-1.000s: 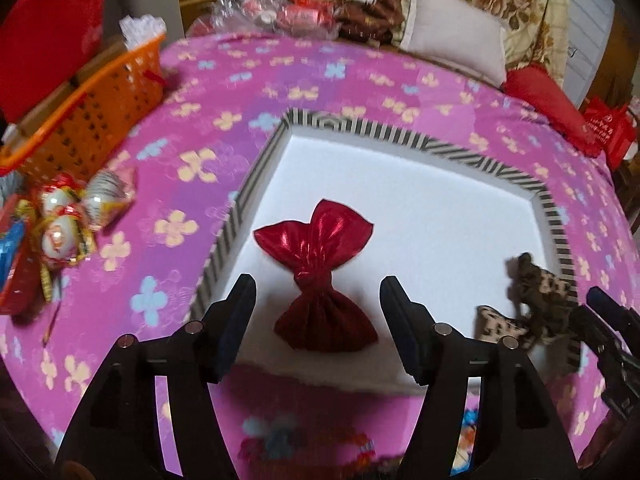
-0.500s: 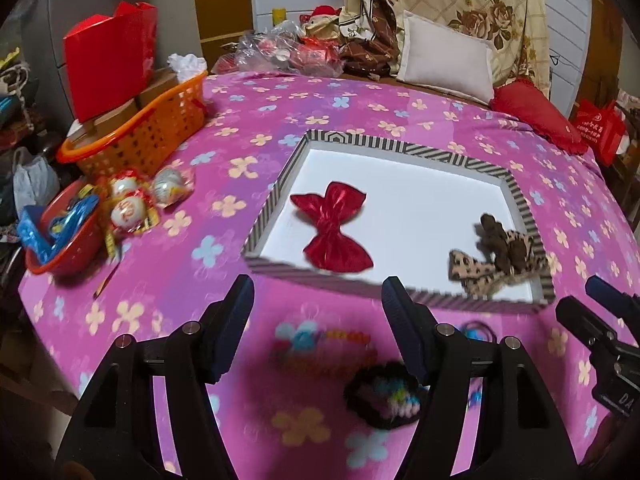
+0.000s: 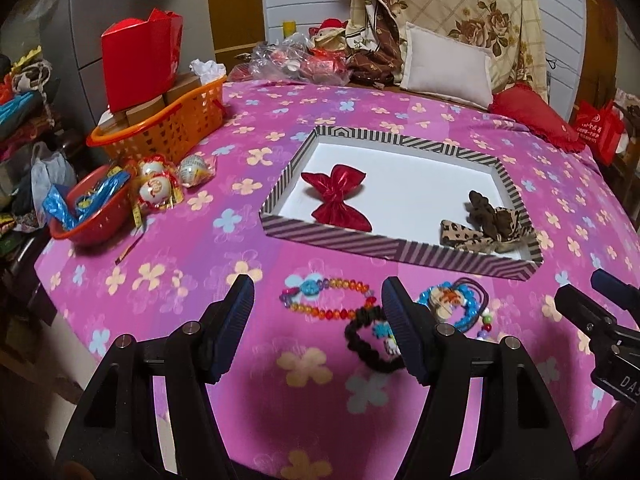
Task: Organize jewelry
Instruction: 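Withdraw both tools from the box back over the remaining accessories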
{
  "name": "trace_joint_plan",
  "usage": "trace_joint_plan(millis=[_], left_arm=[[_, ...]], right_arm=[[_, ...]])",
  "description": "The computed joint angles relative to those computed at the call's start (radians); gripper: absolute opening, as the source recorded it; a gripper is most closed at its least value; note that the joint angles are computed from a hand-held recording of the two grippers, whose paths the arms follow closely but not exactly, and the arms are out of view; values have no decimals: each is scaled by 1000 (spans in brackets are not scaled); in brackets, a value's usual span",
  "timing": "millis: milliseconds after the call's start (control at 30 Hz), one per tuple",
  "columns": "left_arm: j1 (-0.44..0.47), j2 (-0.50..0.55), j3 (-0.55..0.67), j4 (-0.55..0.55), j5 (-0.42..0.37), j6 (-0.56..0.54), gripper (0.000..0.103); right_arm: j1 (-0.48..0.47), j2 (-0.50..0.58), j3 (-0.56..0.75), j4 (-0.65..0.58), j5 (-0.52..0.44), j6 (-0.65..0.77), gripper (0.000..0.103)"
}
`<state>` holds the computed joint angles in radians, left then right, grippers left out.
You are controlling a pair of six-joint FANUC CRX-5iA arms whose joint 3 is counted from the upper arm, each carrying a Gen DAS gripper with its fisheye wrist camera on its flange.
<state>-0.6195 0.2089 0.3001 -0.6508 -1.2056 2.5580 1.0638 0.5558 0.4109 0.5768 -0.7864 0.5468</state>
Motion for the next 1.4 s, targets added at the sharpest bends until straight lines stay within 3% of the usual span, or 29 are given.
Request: trace_joint_plan(millis=[633,1400], left_arm=[[-41,-6,-14,-7,-27,42,66],[-17,3,-28,37,-7,33,66]], right_arm=[[21,1,-7,9,-38,10,82],[13,22,22,-46,-65,37,82]])
